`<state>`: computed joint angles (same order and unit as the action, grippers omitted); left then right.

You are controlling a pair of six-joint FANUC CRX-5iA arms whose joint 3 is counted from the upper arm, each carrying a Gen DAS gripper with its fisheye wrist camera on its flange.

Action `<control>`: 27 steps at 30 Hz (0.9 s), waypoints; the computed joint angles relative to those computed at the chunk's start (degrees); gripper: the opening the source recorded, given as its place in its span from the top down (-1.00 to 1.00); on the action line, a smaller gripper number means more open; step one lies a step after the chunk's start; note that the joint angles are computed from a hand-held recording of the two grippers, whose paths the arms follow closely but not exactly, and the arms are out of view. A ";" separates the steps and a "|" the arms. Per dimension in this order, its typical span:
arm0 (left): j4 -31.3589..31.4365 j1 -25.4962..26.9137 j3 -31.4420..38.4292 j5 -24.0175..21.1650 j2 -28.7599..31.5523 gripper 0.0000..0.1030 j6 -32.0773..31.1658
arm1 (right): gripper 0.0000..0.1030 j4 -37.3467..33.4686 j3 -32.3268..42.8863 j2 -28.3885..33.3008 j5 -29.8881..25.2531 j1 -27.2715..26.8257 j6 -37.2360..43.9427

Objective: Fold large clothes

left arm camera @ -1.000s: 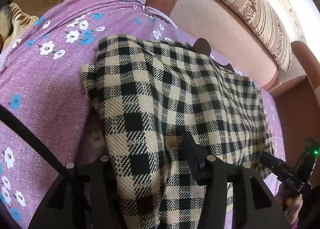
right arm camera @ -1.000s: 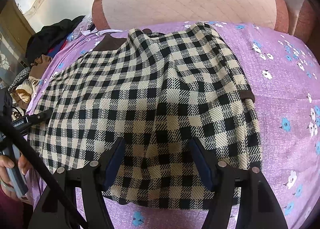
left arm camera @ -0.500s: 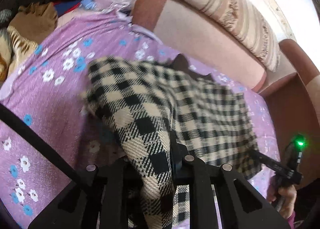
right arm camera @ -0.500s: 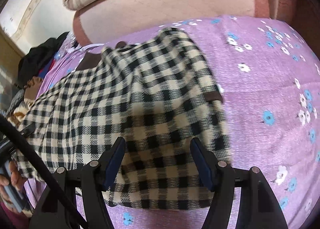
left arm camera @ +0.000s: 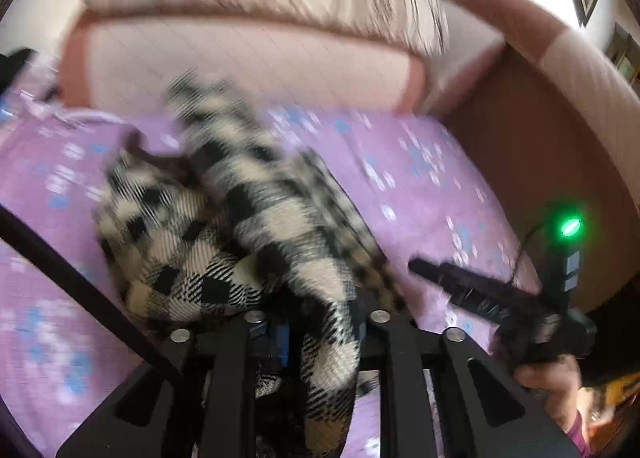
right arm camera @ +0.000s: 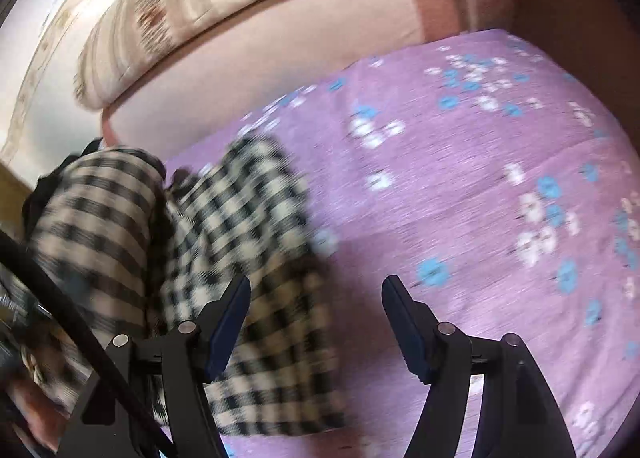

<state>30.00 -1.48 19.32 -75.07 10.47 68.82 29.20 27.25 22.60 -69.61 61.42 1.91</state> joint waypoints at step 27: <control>-2.22 12.91 -21.17 -1.41 -14.61 -0.40 -4.91 | -0.66 -3.98 21.00 14.53 2.25 -0.32 22.31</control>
<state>27.78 11.43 -1.85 -76.48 -4.15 63.90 25.22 48.25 37.13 -67.36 61.10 24.22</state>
